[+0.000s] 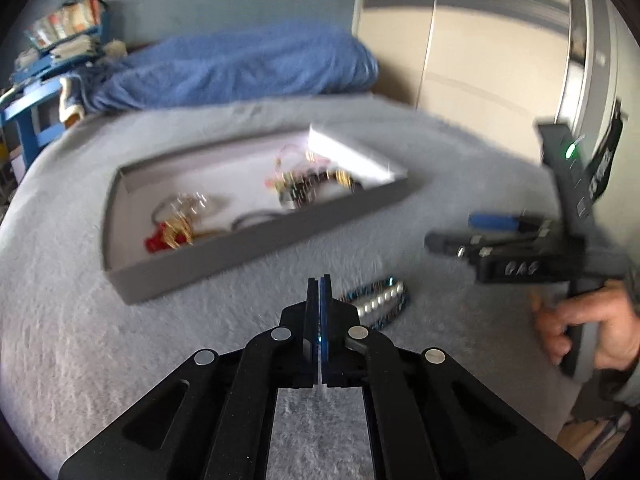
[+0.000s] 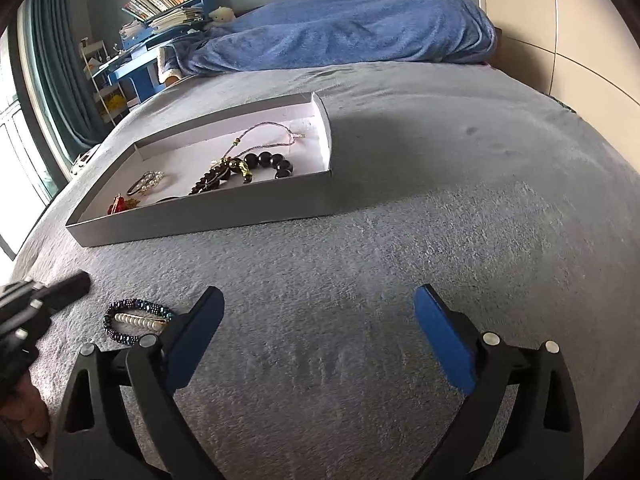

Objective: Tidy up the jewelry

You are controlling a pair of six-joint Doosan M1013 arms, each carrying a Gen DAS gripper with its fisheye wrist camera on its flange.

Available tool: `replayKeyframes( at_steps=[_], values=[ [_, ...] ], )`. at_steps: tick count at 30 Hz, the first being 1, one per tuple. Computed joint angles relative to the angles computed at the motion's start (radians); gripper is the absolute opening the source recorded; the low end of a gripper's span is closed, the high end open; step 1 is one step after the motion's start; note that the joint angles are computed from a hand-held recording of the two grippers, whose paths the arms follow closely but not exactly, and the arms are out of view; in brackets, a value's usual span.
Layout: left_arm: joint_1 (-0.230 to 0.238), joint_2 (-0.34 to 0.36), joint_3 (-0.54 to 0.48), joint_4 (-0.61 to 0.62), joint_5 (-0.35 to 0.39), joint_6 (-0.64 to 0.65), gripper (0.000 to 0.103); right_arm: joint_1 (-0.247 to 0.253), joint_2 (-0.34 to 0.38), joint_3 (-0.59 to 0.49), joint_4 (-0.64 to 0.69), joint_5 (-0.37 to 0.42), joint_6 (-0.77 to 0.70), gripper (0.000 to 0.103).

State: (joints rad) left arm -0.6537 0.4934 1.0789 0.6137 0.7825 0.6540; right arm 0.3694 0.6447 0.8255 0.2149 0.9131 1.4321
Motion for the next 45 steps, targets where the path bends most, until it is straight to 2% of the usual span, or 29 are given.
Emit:
replayKeyframes(
  at_steps=[3,8,14,17,20,21,22,24,27,31,36,41,45],
  values=[
    [0.003,-0.027,0.047,0.077,-0.036,-0.143,0.001,0.001,-0.009,0.015,0.005,-0.02,-0.012,0.095],
    [0.004,-0.047,0.078,0.15,-0.038,-0.282,0.001,0.003,-0.026,0.044,0.056,-0.058,-0.105,0.095],
    [0.012,-0.036,0.055,0.065,-0.026,-0.198,0.002,-0.001,-0.014,0.022,0.159,0.005,-0.235,0.095],
    [0.012,-0.028,0.042,0.039,-0.008,-0.168,0.003,-0.003,-0.011,0.016,0.222,0.044,-0.303,0.091],
    [0.012,-0.026,0.039,0.04,0.008,-0.178,0.009,0.003,-0.011,0.014,0.24,0.069,-0.355,0.074],
    [0.011,-0.029,0.043,0.052,0.014,-0.197,0.015,0.006,-0.011,0.012,0.247,0.079,-0.379,0.062],
    [0.01,-0.031,0.048,0.066,0.017,-0.219,0.019,0.008,-0.012,0.013,0.253,0.085,-0.393,0.056],
    [0.013,-0.038,0.061,0.081,0.02,-0.268,0.028,0.012,-0.01,0.007,0.275,0.113,-0.451,0.049],
    [0.025,-0.045,0.074,0.065,0.027,-0.326,0.029,0.019,-0.006,-0.005,0.284,0.138,-0.507,0.044],
    [0.026,-0.042,0.069,0.066,0.054,-0.348,0.029,0.031,0.008,-0.035,0.26,0.185,-0.546,0.026],
    [0.013,-0.041,0.064,0.116,0.071,-0.353,0.033,0.05,0.031,-0.081,0.194,0.241,-0.598,0.017],
    [0.01,-0.047,0.074,0.148,0.067,-0.385,0.041,0.053,0.038,-0.093,0.181,0.284,-0.63,0.017],
    [0.009,-0.042,0.064,0.139,0.076,-0.366,0.041,0.055,0.042,-0.101,0.171,0.297,-0.645,0.017]
  ],
)
